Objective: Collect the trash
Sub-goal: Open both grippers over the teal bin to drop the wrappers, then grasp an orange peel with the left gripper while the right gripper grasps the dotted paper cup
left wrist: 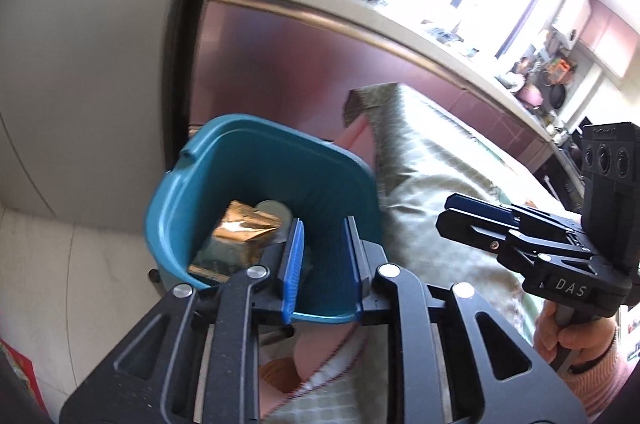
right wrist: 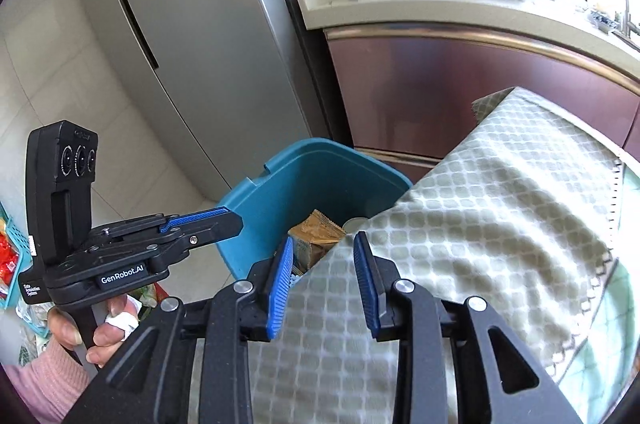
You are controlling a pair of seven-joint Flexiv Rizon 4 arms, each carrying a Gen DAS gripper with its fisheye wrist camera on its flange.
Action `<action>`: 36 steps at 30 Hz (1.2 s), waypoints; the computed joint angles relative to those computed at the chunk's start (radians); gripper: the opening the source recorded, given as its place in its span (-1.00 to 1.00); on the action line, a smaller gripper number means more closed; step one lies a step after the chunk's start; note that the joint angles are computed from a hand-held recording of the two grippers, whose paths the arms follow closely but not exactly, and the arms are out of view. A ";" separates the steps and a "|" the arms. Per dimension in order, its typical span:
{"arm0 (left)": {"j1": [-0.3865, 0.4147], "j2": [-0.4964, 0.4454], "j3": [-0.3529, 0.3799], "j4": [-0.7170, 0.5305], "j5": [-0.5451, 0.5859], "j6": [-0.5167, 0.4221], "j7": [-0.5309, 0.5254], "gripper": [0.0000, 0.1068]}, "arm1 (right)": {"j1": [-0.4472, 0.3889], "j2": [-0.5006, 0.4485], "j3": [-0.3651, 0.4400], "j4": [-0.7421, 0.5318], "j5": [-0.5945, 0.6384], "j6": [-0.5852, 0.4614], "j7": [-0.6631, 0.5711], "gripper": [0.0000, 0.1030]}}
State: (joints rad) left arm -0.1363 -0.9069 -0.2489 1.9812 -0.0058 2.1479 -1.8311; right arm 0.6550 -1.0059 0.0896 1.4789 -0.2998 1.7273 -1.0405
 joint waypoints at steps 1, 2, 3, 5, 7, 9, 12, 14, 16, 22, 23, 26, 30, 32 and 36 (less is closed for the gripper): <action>-0.003 0.002 -0.005 -0.002 0.008 0.007 0.002 -0.56 | 0.010 0.014 -0.015 0.025 0.010 0.025 0.001 -0.36; -0.007 0.005 -0.007 -0.004 0.014 0.012 0.005 -0.53 | 0.021 0.031 -0.034 0.057 0.024 0.058 0.001 -0.35; -0.008 0.008 -0.014 -0.005 0.024 0.019 0.007 -0.46 | 0.029 0.044 -0.046 0.081 0.036 0.082 0.000 -0.33; -0.012 0.009 -0.028 -0.014 0.048 0.029 0.013 -0.38 | 0.045 0.073 -0.069 0.135 0.068 0.136 -0.005 -0.32; -0.014 0.010 -0.045 -0.023 0.074 0.032 0.020 -0.34 | 0.066 0.113 -0.097 0.208 0.111 0.195 -0.019 -0.31; -0.024 0.008 -0.060 -0.042 0.096 0.026 0.034 -0.31 | 0.096 0.146 -0.131 0.268 0.170 0.246 -0.039 -0.30; -0.031 -0.002 -0.099 -0.081 0.133 -0.004 0.055 -0.27 | 0.127 0.191 -0.161 0.352 0.265 0.313 -0.073 -0.25; -0.035 -0.016 -0.130 -0.117 0.152 -0.042 0.072 -0.27 | 0.146 0.218 -0.175 0.404 0.334 0.349 -0.098 -0.24; -0.043 -0.029 -0.156 -0.147 0.162 -0.076 0.091 -0.27 | 0.164 0.244 -0.188 0.457 0.411 0.382 -0.120 -0.23; -0.066 -0.079 -0.236 -0.235 0.166 -0.184 0.165 -0.24 | 0.269 0.291 -0.267 0.585 0.701 0.447 -0.188 -0.22; -0.074 -0.088 -0.244 -0.252 0.160 -0.203 0.180 -0.23 | 0.277 0.294 -0.275 0.602 0.739 0.452 -0.196 -0.21; -0.105 -0.119 -0.266 -0.305 0.135 -0.257 0.230 -0.23 | 0.266 0.305 -0.267 0.658 0.826 0.480 -0.200 -0.21; -0.146 -0.158 -0.281 -0.380 0.085 -0.334 0.302 -0.22 | 0.219 0.303 -0.235 0.701 0.898 0.531 -0.187 -0.21; -0.167 -0.177 -0.285 -0.421 0.054 -0.370 0.338 -0.22 | 0.186 0.297 -0.215 0.715 0.912 0.562 -0.183 -0.21; -0.214 -0.205 -0.282 -0.496 -0.013 -0.434 0.398 -0.22 | 0.136 0.287 -0.193 0.719 0.923 0.595 -0.190 -0.21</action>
